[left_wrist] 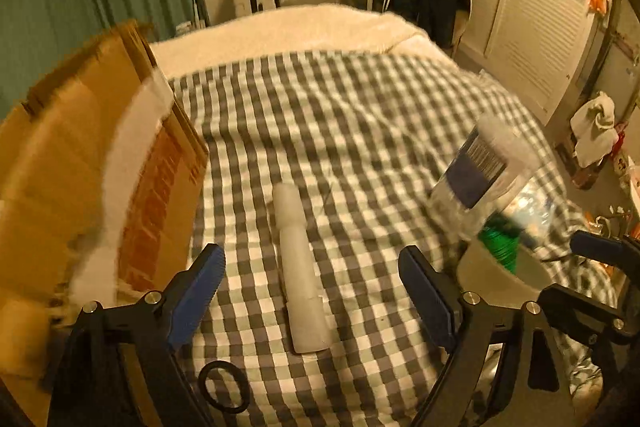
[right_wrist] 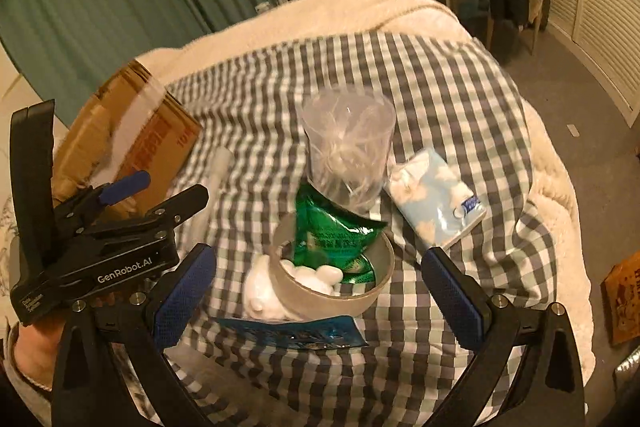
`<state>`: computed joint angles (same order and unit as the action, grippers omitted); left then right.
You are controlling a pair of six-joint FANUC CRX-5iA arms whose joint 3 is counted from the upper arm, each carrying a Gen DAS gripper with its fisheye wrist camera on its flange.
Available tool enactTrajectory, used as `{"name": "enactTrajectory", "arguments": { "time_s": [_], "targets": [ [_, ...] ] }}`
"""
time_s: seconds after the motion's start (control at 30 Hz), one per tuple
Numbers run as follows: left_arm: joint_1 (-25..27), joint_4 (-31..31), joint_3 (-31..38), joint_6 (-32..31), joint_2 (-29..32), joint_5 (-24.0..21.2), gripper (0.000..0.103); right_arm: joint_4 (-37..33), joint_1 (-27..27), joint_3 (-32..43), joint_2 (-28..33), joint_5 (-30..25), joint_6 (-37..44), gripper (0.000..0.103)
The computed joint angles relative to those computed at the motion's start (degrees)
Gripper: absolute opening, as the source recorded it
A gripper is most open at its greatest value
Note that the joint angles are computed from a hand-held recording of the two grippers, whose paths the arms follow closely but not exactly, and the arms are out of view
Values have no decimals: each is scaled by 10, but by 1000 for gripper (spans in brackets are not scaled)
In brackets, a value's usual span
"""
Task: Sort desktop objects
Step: 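Grasp the white foam stick with the left tool while the right tool grasps the tape roll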
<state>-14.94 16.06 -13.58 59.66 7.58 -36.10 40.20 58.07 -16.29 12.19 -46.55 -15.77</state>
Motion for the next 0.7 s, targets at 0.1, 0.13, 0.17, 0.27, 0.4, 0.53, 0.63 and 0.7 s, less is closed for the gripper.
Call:
{"name": "enactTrajectory", "arguments": {
  "time_s": [0.1, 0.13, 0.17, 0.27, 0.4, 0.53, 0.63, 0.7],
  "targets": [
    [-3, -22, 11, 16, 17, -4, 90, -23, -8, 1, 5, 12, 3, 103],
    [-4, -27, 14, 19, 23, -5, 89, -26, -12, -3, 4, 25, -1, 103],
    [-5, -33, 17, 23, 28, -9, 89, -29, -14, -5, 4, 32, -2, 103],
    [-7, -52, 26, 37, 41, -15, 88, -48, -22, 2, 12, 48, 14, 103],
    [-7, -57, 35, 44, 58, -23, 84, -79, -31, 20, 28, 51, 39, 103],
    [0, -20, 23, 10, 59, -24, 60, -98, -37, 26, 35, 61, 55, 93],
    [-3, -10, 19, -9, 54, -27, 27, -95, -37, 19, 31, 71, 46, 84],
    [-7, -19, 18, -5, 49, -27, 17, -85, -36, 10, 25, 75, 32, 83]
  ]
}}
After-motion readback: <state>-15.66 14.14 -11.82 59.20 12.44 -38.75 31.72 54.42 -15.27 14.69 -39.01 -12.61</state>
